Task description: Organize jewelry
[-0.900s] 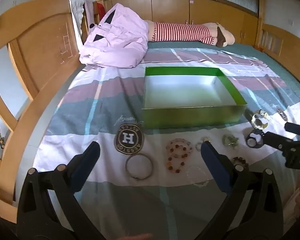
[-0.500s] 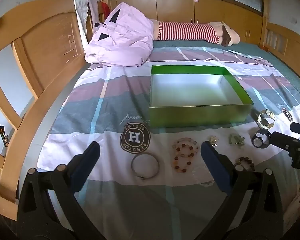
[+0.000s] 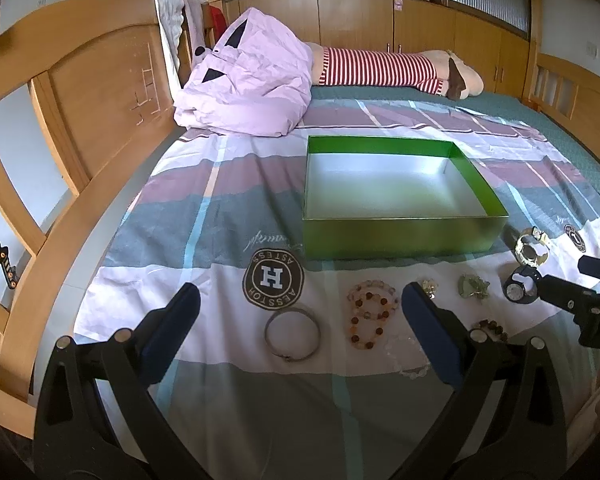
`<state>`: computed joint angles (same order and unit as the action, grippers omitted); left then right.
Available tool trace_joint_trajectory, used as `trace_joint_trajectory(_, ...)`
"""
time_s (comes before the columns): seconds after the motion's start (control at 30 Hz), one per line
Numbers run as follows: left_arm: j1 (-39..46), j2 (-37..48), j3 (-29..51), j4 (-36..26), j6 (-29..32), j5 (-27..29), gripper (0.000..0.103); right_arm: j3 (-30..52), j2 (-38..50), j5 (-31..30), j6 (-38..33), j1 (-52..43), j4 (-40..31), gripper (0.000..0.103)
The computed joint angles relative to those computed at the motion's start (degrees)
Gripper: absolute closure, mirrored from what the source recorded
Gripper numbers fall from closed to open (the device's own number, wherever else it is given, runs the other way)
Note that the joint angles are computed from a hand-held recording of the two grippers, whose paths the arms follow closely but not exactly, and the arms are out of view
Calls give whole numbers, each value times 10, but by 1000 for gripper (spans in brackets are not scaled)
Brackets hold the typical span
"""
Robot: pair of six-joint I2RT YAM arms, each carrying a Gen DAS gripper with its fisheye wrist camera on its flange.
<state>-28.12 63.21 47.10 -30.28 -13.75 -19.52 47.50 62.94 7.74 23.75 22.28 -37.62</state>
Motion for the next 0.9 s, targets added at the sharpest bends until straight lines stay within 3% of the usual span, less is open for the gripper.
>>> trace_joint_trajectory(0.9,3,-2,-6,2,-9,-5,2,1,5,7,-2,17,1,1)
